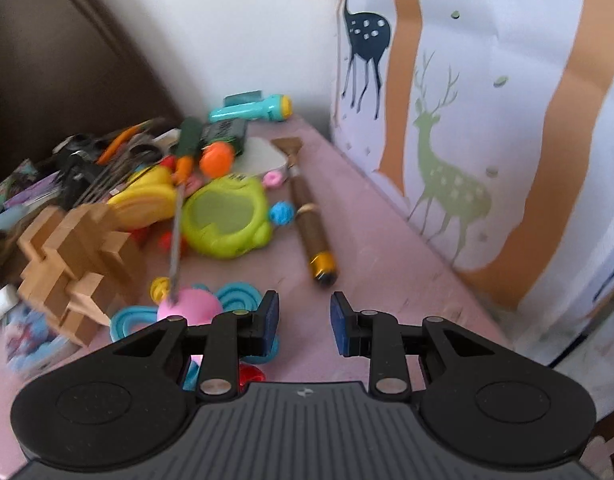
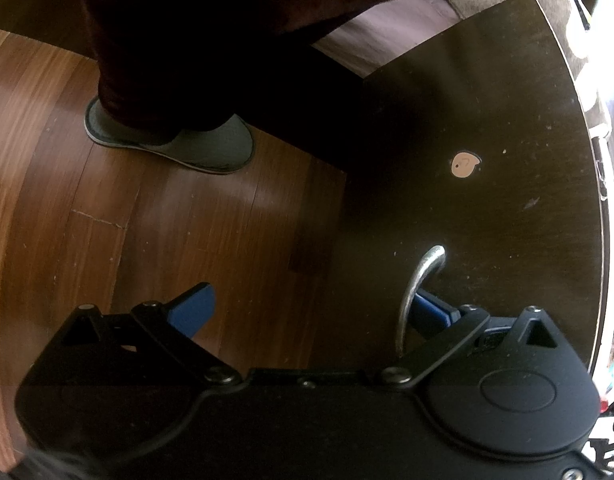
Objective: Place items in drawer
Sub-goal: 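Move the left gripper back to the pink-and-blue butterfly teether, then close the left gripper on the pink-and-blue butterfly teether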
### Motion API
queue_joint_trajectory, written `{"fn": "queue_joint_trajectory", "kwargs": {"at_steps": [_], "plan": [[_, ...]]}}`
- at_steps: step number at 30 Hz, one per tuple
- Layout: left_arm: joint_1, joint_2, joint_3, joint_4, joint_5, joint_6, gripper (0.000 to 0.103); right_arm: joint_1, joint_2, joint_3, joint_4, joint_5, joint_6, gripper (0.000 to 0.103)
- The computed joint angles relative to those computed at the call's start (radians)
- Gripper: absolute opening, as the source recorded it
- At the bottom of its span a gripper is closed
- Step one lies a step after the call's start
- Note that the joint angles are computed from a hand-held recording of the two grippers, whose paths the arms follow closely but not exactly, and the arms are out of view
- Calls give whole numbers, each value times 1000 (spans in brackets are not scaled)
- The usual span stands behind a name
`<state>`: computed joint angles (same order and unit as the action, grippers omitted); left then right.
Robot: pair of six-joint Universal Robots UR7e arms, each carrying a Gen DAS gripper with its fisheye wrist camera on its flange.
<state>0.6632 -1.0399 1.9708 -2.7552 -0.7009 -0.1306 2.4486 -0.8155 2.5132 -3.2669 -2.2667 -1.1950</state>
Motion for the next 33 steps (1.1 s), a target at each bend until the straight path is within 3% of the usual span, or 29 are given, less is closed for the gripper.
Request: {"fn": "queue_joint_trajectory", "kwargs": {"at_steps": [3, 9, 15, 20, 22, 23, 24, 33], "plan": [[-7, -35, 28, 5, 7, -11, 27, 0, 0, -2, 2, 0, 1, 103], [-42, -66, 75, -65, 48, 84, 27, 3, 6, -5, 4, -3, 12, 103], [-82, -91, 127, -79, 143, 131, 28, 4, 7, -3, 1, -4, 13, 103], [-70, -113, 123, 6, 176, 64, 30, 9, 15, -8, 2, -6, 20, 103], [-70, -121, 129, -9, 176, 38, 51, 10, 17, -9, 1, -6, 22, 103], [-71, -126, 133, -20, 175, 26, 74, 11, 19, -8, -1, -7, 22, 103], [-72, -127, 137, -27, 179, 16, 80, 10, 17, -7, -2, -7, 21, 103], [-39, -92, 107, 25, 196, -110, 80, 11, 20, -6, -6, -8, 27, 103]]}}
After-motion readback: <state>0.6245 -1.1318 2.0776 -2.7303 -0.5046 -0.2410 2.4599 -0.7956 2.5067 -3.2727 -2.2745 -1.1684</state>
